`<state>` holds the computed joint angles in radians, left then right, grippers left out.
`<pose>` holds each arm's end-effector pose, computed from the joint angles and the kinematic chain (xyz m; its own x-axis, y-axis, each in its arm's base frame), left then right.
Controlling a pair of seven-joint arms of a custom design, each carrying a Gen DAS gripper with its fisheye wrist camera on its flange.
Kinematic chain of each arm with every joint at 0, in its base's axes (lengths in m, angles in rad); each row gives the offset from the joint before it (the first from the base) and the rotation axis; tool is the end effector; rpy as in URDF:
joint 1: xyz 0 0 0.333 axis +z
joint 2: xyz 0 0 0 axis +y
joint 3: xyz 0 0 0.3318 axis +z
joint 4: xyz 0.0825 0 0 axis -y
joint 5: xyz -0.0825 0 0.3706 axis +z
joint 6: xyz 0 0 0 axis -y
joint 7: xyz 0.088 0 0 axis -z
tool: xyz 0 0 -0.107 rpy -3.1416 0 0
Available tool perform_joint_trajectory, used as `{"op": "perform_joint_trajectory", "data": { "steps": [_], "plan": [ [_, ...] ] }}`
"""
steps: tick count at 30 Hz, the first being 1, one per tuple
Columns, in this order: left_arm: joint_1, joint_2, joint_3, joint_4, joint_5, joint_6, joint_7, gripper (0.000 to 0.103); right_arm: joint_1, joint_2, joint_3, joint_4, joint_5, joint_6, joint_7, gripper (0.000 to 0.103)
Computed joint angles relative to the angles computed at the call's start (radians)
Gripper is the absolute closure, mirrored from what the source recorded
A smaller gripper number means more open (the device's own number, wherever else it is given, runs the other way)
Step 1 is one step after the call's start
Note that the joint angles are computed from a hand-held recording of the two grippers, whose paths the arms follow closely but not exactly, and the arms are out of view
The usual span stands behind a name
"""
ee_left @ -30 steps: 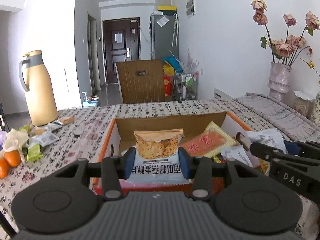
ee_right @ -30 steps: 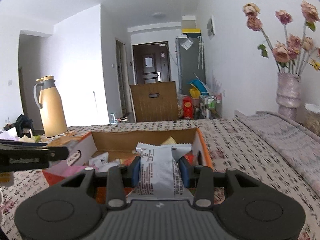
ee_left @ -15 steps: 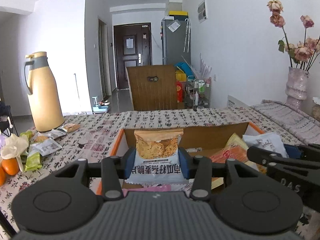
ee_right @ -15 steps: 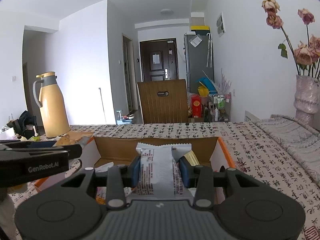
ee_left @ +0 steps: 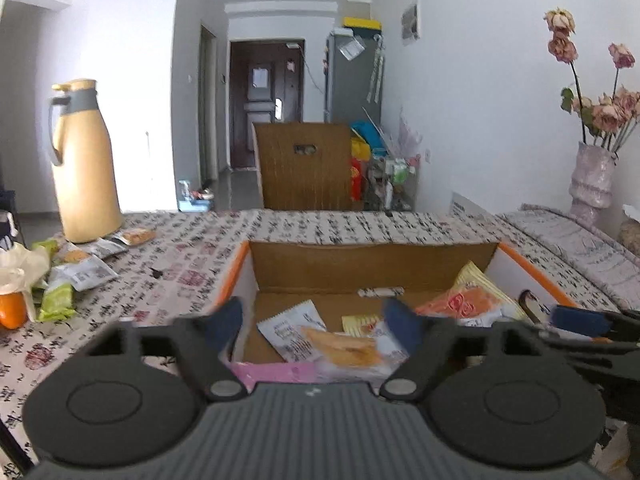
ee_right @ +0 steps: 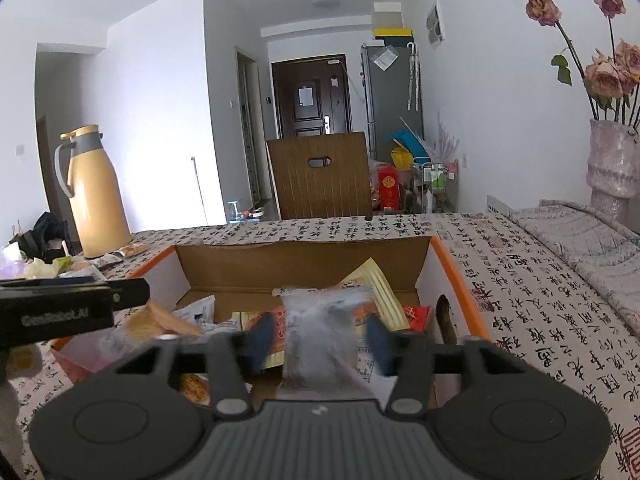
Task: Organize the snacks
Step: 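Open both tools to drop the packets into the box, then withdraw both tools from the box toward the loose packets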
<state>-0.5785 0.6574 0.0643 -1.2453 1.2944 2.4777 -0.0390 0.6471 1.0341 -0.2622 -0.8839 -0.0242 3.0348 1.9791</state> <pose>0.6667 -0.3980 0.4588 0.1977 -0.9802 0.0092 -0.3819 -0.0857 -0.9202 0.7192 0.4293 0.4255 0.3379 -0.9331 -0.1233 -0.4299 -0.0364 -0.9022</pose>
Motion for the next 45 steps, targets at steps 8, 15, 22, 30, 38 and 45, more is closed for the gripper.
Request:
{"op": "perform_joint_trajectory", "data": {
  "steps": [8, 15, 22, 30, 38, 45],
  "plan": [
    [-0.006, -0.009, -0.004, -0.007, 0.019, -0.034, -0.035, 0.000, 0.018, -0.001, -0.049, -0.011, 0.009, 0.004, 0.063, 0.000],
    [-0.003, -0.008, -0.010, -0.008, 0.008, -0.036, -0.025, 0.000, 0.017, -0.005, -0.043, -0.019, -0.007, 0.008, 0.069, 0.000],
    [-0.006, -0.014, -0.008, -0.014, 0.009, -0.035, -0.026, 0.000, 0.023, -0.006, -0.055, -0.025, -0.009, 0.015, 0.080, 0.000],
    [-0.014, -0.039, -0.015, -0.033, 0.011, -0.064, -0.031, 0.000, 0.068, -0.055, -0.120, -0.118, 0.000, 0.076, 0.111, 0.000],
    [-0.016, -0.141, -0.055, -0.160, 0.058, -0.102, -0.086, 0.000, 0.163, -0.172, -0.200, -0.347, 0.083, 0.176, 0.077, 0.000],
    [0.001, -0.224, -0.117, -0.286, 0.098, -0.134, -0.143, 0.000, 0.273, -0.285, -0.261, -0.572, 0.169, 0.242, 0.000, 0.000]
  ]
}}
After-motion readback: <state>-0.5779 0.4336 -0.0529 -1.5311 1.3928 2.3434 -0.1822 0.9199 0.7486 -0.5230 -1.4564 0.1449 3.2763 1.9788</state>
